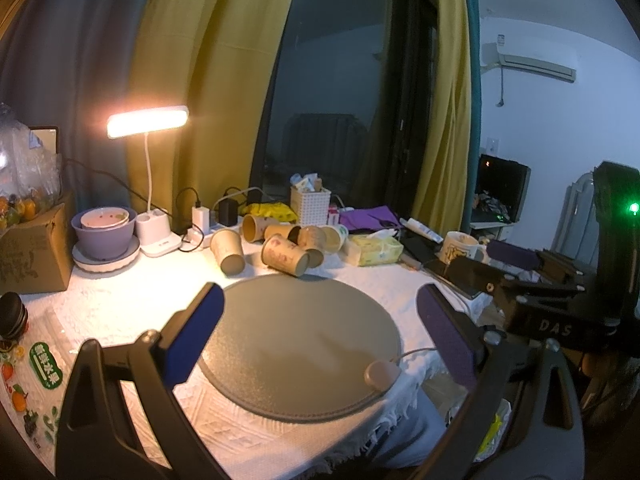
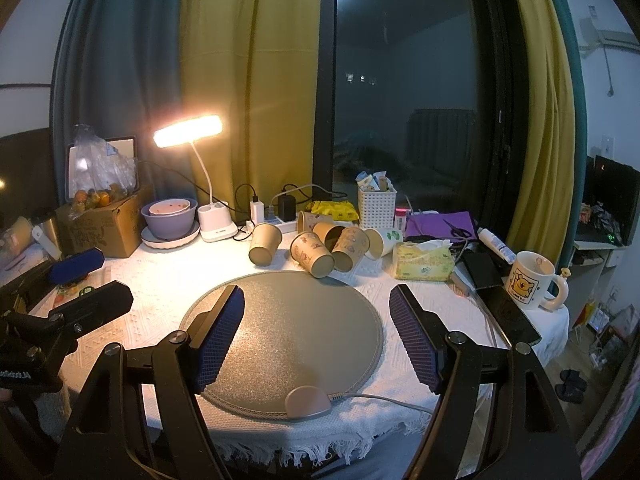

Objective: Flip cup upright

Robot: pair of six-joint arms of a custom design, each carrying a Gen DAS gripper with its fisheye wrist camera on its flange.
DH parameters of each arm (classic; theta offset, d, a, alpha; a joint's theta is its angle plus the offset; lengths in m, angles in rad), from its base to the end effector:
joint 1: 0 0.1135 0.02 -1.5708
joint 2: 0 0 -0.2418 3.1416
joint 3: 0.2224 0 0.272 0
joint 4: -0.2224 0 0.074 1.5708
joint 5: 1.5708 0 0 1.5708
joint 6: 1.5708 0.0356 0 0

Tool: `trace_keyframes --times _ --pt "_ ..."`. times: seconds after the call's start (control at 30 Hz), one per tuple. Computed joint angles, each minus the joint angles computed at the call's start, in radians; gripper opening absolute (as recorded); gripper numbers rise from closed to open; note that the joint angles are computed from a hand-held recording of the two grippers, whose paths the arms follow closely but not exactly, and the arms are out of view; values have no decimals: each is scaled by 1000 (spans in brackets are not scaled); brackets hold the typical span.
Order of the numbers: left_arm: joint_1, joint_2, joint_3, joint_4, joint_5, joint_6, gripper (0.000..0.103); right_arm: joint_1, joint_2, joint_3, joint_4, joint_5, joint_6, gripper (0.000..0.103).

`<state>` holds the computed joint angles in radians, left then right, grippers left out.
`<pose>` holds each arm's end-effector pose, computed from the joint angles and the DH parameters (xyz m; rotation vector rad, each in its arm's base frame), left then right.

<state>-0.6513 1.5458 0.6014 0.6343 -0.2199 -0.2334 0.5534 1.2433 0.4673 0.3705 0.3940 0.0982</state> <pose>0.2605 -0.1888 0.1423 0.2427 1.8772 -0.4011 0.2384 0.1312 0.1573 -0.1879 1.9348 0.0421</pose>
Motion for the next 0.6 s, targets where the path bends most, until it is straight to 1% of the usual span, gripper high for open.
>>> trace_keyframes --times 0.5,0.6 --pt "4 3 2 -2 4 0 98 4 1 -1 2 2 -1 78" --pt "4 2 2 -2 4 0 98 15 10 0 17 21 -28 78"
